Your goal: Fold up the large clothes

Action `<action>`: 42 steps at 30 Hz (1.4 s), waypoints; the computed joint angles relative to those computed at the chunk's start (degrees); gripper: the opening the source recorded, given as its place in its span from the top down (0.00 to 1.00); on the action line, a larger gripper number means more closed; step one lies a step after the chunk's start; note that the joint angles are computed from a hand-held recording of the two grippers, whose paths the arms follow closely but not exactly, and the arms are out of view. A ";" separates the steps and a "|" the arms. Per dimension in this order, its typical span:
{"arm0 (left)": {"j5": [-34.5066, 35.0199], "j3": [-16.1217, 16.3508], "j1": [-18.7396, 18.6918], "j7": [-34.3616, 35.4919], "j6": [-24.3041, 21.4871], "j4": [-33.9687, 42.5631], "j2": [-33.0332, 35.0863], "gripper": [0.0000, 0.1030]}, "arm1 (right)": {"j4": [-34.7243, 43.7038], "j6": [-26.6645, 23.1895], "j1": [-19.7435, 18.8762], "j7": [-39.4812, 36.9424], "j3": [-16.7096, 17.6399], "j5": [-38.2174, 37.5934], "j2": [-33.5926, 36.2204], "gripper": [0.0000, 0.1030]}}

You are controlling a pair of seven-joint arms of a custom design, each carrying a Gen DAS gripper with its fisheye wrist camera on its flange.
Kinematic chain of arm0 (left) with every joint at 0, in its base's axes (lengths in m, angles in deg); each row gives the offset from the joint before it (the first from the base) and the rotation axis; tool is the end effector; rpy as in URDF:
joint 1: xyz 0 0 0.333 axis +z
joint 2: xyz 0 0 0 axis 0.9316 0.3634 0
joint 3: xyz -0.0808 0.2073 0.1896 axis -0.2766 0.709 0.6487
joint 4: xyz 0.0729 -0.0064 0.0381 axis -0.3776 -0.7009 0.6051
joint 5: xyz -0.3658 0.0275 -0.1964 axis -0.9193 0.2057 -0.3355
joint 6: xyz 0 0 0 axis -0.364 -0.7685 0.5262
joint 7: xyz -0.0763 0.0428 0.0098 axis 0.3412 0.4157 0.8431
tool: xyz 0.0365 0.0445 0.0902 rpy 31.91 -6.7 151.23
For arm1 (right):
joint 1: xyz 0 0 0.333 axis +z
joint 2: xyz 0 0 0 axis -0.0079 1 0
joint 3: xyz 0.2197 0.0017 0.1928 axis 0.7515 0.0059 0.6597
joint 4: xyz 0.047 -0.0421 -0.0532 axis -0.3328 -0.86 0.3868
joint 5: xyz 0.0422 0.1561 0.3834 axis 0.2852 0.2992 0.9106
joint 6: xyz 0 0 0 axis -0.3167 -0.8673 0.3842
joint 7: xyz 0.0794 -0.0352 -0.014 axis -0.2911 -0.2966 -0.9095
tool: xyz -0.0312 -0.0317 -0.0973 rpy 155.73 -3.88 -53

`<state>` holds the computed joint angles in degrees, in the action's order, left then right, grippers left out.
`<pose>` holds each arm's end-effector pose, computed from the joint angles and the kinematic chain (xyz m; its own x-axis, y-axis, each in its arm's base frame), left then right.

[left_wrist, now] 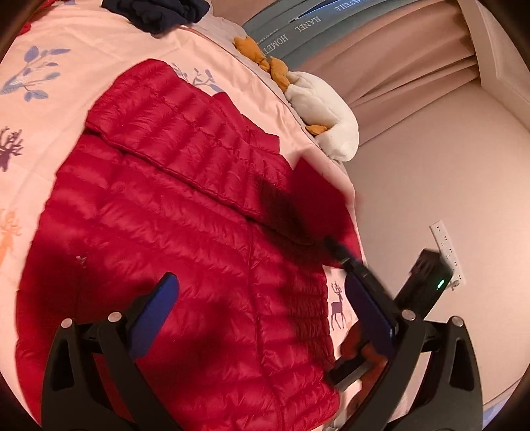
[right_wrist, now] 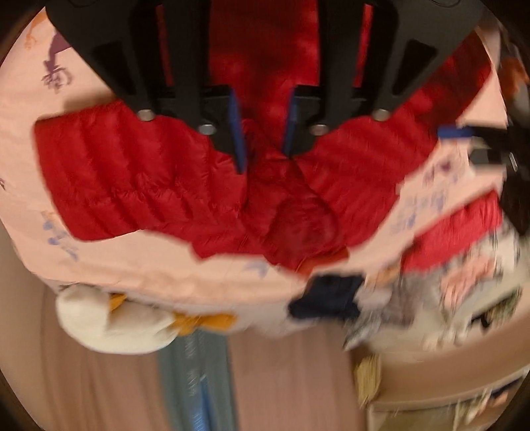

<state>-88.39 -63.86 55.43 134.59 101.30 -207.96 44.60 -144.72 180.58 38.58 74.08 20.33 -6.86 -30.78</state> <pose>0.5192 -0.1849 0.4000 -0.0579 -0.6613 0.7479 -0.8021 -0.4153 -0.4292 0.5892 0.3405 0.4109 0.3874 -0.9182 -0.0833 -0.5806 -0.1727 -0.7957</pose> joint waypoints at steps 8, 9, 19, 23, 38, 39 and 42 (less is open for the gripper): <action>3.08 0.00 2.00 -4.05 -7.65 8.26 8.72 0.02 | -15.67 9.98 20.48 8.78 -21.77 -2.55 -9.76 0.38; 3.89 -0.37 2.25 -4.99 -7.94 9.29 9.78 0.02 | -17.29 11.46 22.50 8.01 -23.61 -0.67 -10.89 0.37; 25.36 -4.58 1.88 -22.09 -1.87 22.72 23.16 0.35 | -29.07 20.23 27.20 -11.31 -23.13 28.42 -19.54 0.32; 36.05 -4.42 1.35 -30.66 -1.36 25.32 25.82 0.88 | -28.71 20.70 24.24 -22.66 -17.65 41.25 -20.02 0.32; 76.19 7.63 -1.48 -62.14 12.94 18.58 14.41 0.91 | -30.45 21.46 13.83 -25.37 -6.68 43.99 -21.89 0.32; 78.61 8.38 -1.35 -64.38 12.35 18.13 14.29 0.91 | -30.12 21.14 12.99 -26.87 -5.47 45.68 -21.87 0.32; 86.01 10.91 -0.87 -71.92 9.31 17.02 14.74 0.91 | -29.00 20.13 10.33 -30.53 -2.38 49.93 -21.61 0.32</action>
<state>-2.38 -52.95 54.56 62.67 110.61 -190.95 59.34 -173.72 200.71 48.92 43.55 17.94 43.06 -52.40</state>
